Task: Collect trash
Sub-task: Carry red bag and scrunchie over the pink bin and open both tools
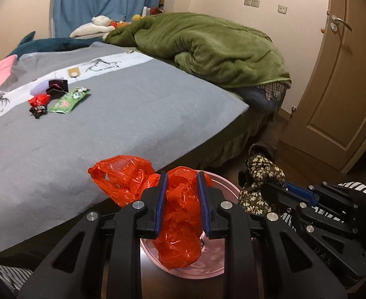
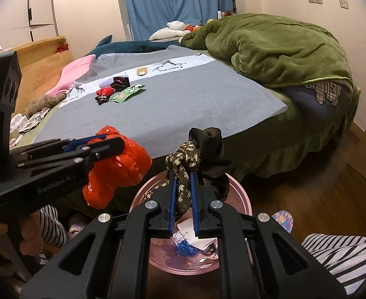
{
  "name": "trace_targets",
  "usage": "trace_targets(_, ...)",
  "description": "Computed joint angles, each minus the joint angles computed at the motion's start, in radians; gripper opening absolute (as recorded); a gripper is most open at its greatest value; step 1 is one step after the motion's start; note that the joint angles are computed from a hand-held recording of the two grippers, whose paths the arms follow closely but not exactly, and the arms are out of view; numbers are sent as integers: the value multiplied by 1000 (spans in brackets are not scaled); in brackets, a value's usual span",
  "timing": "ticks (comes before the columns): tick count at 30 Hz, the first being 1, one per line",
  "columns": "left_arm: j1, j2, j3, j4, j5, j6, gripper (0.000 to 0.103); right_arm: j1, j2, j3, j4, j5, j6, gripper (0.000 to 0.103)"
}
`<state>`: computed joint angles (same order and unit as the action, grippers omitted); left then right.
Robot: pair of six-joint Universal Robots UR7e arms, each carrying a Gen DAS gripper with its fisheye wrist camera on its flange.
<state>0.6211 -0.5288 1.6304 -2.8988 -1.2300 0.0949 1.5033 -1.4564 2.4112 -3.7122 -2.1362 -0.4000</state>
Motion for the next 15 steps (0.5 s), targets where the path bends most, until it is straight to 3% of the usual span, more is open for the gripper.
trace_targets(15,3,62,-52,81,-4,-1,24,-99,-25,3,90,58,49,14)
